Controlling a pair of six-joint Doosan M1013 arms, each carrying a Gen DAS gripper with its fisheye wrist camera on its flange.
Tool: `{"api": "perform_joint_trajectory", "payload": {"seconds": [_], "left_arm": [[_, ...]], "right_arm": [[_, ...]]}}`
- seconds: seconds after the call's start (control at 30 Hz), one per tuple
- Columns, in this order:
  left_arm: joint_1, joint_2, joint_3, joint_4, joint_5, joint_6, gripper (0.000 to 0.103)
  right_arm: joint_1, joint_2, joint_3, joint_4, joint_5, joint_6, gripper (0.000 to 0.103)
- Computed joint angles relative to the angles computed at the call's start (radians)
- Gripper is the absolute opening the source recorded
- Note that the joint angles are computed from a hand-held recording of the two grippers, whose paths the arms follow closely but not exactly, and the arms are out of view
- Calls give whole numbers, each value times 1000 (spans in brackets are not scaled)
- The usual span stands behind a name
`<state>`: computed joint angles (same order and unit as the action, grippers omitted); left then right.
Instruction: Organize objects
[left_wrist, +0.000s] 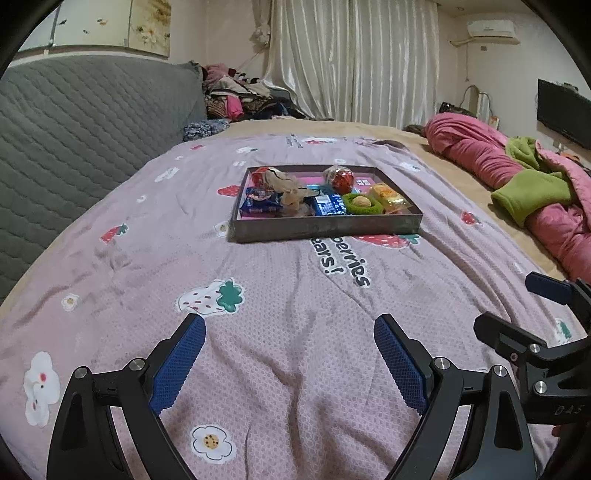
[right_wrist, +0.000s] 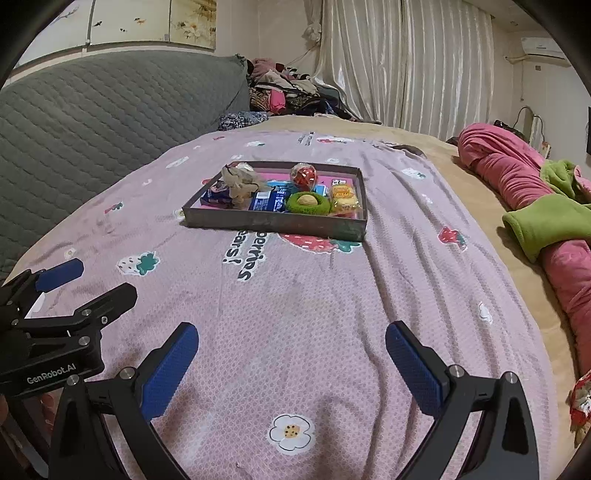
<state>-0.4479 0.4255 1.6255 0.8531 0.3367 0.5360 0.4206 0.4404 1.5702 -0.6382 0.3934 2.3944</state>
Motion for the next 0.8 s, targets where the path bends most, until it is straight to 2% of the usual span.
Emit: {"api": "perform_joint_trajectory", "payload": {"seconds": [0.2, 0.57, 0.67, 0.8], "left_arm": [[10, 10, -2, -55, -20, 44, 93], [11, 23, -7, -42, -26, 30, 93], [16, 23, -6, -84, -41, 58, 93], [24, 25, -8, -201, -64, 161, 93]], "right_arm": [[3, 10, -3, 1, -5, -9, 102], [0, 25, -13, 27, -1, -28, 102], [-1, 27, -13, 22, 1, -23, 102], [-1, 28, -12, 25, 3, -27, 102]]}}
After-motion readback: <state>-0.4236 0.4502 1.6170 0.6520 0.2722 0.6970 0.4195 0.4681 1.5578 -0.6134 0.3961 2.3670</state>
